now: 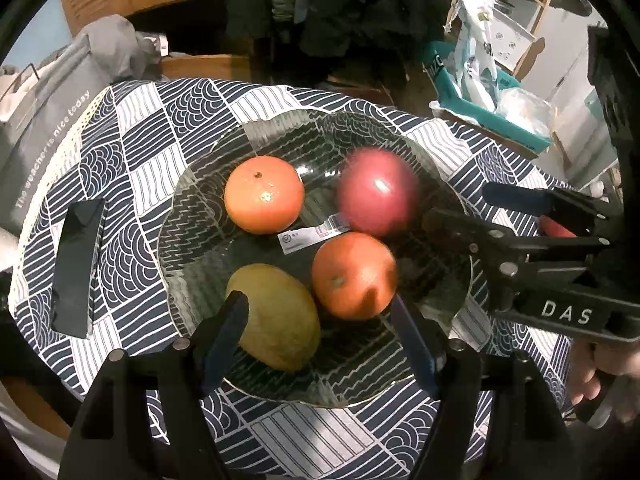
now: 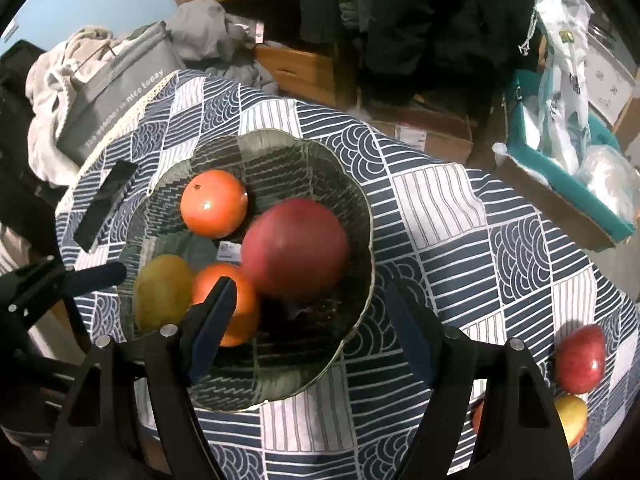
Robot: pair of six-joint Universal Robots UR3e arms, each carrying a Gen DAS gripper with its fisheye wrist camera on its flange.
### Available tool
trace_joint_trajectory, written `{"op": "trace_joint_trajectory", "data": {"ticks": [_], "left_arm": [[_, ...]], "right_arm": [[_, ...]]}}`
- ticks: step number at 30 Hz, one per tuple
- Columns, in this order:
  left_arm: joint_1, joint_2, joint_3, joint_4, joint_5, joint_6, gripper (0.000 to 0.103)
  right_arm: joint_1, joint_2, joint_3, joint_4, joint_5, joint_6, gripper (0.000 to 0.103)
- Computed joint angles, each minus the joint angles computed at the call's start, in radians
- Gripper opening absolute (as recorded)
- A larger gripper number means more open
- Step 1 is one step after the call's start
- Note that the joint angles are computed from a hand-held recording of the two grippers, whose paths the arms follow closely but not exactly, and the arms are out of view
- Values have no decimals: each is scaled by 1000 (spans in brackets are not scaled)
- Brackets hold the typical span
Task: Organize fruits
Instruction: 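Open the right gripper to drop the apple onto the plate while the left gripper releases the orange, then withdraw both grippers from the plate toward the remaining loose fruit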
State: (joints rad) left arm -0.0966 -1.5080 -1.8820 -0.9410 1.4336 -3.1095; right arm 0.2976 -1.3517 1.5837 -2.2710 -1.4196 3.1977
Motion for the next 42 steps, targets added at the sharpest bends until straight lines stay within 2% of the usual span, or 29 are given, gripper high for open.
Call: {"op": "trace_joint_trajectory", "data": {"ticks": [7,15,31,42], "left_arm": [[4,13,0,5,-1,3,75],[-19,20,17,12,8,-7,75],[-151,8,116,11,21,-57,76],[-281,-54,217,20,75,-95,77]], "right_arm": [[-17,-32,25,-4,9,9,77],[-25,-117,67,-2,-36,35,77],[-70,-409,169,121,-228,41,83],[-207,-633,265,229,-225,-14,83]]}}
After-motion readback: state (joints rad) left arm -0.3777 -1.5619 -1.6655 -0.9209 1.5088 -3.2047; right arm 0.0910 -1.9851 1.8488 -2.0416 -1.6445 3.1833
